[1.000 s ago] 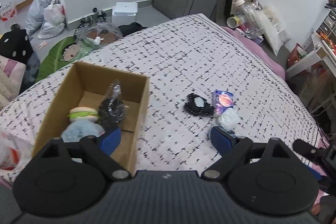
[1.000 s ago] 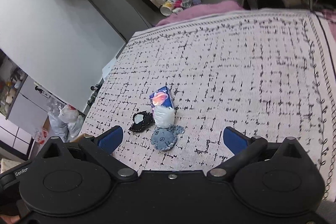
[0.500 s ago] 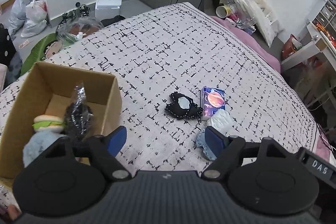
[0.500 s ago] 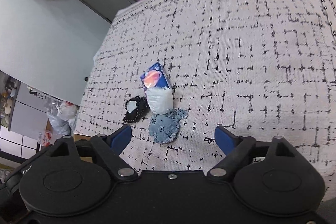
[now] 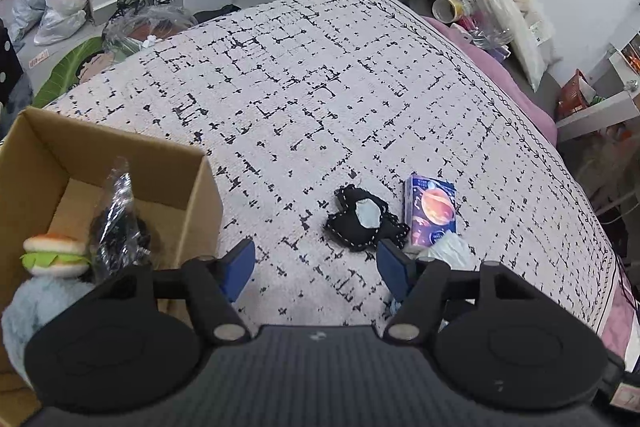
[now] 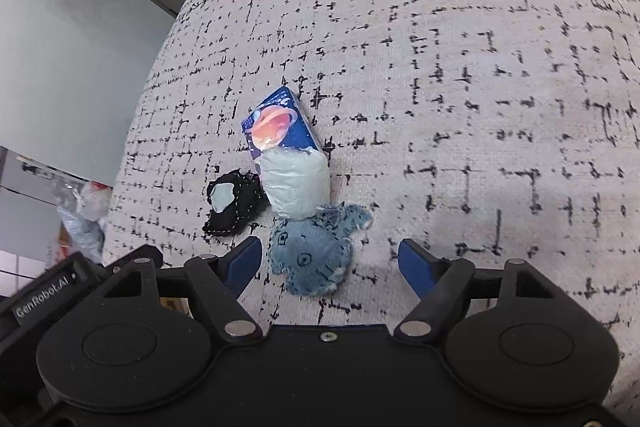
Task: Organize soft objects
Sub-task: 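Close the left gripper on the black eye mask while the right grasps the blue denim plush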
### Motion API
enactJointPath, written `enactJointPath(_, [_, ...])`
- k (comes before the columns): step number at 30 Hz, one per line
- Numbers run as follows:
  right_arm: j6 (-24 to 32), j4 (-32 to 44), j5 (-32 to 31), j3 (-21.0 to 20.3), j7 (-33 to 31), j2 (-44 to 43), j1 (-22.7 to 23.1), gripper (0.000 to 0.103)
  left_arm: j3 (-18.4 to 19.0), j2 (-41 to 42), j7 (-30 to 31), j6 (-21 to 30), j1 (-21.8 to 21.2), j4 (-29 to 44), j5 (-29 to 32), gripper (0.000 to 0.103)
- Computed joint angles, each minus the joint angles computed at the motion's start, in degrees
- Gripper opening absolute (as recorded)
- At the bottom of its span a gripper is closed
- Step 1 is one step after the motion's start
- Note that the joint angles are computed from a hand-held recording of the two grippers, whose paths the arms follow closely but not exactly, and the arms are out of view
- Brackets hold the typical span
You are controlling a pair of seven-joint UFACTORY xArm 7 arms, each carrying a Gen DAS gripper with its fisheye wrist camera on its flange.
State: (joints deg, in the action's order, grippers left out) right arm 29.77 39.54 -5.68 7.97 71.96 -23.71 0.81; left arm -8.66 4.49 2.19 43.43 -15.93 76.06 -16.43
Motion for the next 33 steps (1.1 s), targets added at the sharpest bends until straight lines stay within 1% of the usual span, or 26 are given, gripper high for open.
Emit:
enactJointPath(4, [1.73,2.74,-3.89,1.85,2.23,2.8,-1.43,0.075,-0.17,2.22,1.17,-0.75,0.01,1.67,-0.06,0.066])
enactJointPath(8, [3.71,5.89,-7.15,1.98,2.28,6.35,-0.73,0.075,-0.54,4.36,1.71,-1.41,-0.31,3.82,0.49,0.066])
enactJointPath(10, [5.72,7.7,-9.3,2.16,2.18,8.1,-0.21,0.069,-0.73,5.36,1.76,-1.56,-0.42,4.82,0.42,0.066])
enactJointPath(12, [8.1,9.31,-11.59,2.21,2.48,9.4,0.37,0.053,-0.69,6.26,0.95,-2.16,-0.85,5.66,1.81,0.066])
enactJointPath(13, [8.44,9.39,-12.44,2.01,2.81,9.5,0.67,0.05,-0.75,6.67,0.81,-2.58,-0.98,6.0,2.2,0.066])
enactJointPath(14, [8.73,9.33,-13.02,1.78,3.26,9.44,0.92,0.038,-0.77,7.05,0.6,-2.9,-1.14,6.33,2.69,0.066])
enactJointPath(15, [9.21,9.37,-13.53,1.55,3.49,9.43,1.1,0.036,-0.75,7.45,0.16,-3.18,-1.4,6.7,3.52,0.066])
enactJointPath(16, [8.51,8.89,-13.45,1.08,3.57,9.15,1.34,0.035,-0.79,7.73,0.11,-3.51,-1.52,6.95,3.99,0.066])
enactJointPath(18, [7.88,8.27,-13.74,0.73,4.31,8.72,1.45,0.03,-1.17,8.02,0.69,-4.4,-1.62,7.1,3.89,0.066])
enactJointPath(24, [5.48,6.03,-12.02,-0.01,5.89,6.85,1.1,0.027,-1.53,9.02,-0.65,-5.23,-2.64,7.75,5.0,0.066])
enactJointPath(29, [3.77,4.94,-11.03,-0.04,6.47,6.38,0.35,0.026,-1.31,11.0,-2.47,-4.45,-3.94,8.91,7.55,0.066])
enactJointPath(33, [2.76,4.41,-10.61,0.05,6.8,6.21,-0.1,0.026,-1.2,13.31,-4.67,-2.23,-4.64,10.72,8.9,0.066])
